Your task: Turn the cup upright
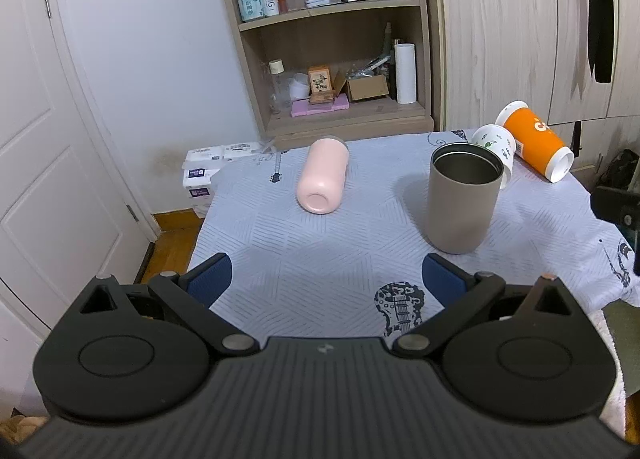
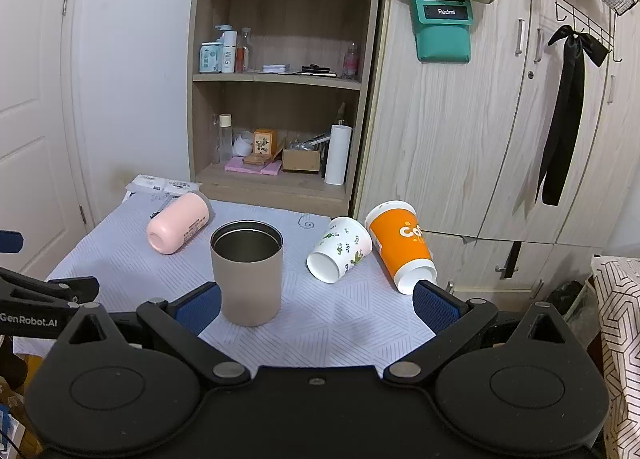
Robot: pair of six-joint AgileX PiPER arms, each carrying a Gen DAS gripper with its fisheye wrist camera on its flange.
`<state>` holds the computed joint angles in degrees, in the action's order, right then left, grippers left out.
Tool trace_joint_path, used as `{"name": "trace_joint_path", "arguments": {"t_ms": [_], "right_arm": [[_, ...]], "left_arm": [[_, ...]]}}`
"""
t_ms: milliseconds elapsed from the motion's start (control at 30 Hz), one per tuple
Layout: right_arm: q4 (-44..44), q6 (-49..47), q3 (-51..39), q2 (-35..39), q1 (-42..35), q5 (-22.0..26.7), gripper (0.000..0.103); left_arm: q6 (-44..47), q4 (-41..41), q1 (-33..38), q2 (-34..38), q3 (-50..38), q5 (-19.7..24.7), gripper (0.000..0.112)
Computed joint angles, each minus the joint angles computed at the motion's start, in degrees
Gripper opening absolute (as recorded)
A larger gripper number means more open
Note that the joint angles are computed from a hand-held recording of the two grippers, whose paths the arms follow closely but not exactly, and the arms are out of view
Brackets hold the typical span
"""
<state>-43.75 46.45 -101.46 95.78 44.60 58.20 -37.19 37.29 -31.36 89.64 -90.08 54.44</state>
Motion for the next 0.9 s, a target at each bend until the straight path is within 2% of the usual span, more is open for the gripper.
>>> {"name": "trace_joint_path", "arguments": {"t_ms": [700,900], "right_arm": [[-0.23,-0.31,0.18,0.00,0.12,0.04,0.103],[-0.36,-0.12,0.22,-0.06,0.26,0.24,0.103]], "left_arm": [[2.81,-4.75,2.24,-0.71,-0.08,-1.19,0.103],[2.55,-5.32,2.87,-1.81,1.55,-3.36,0.103]]}}
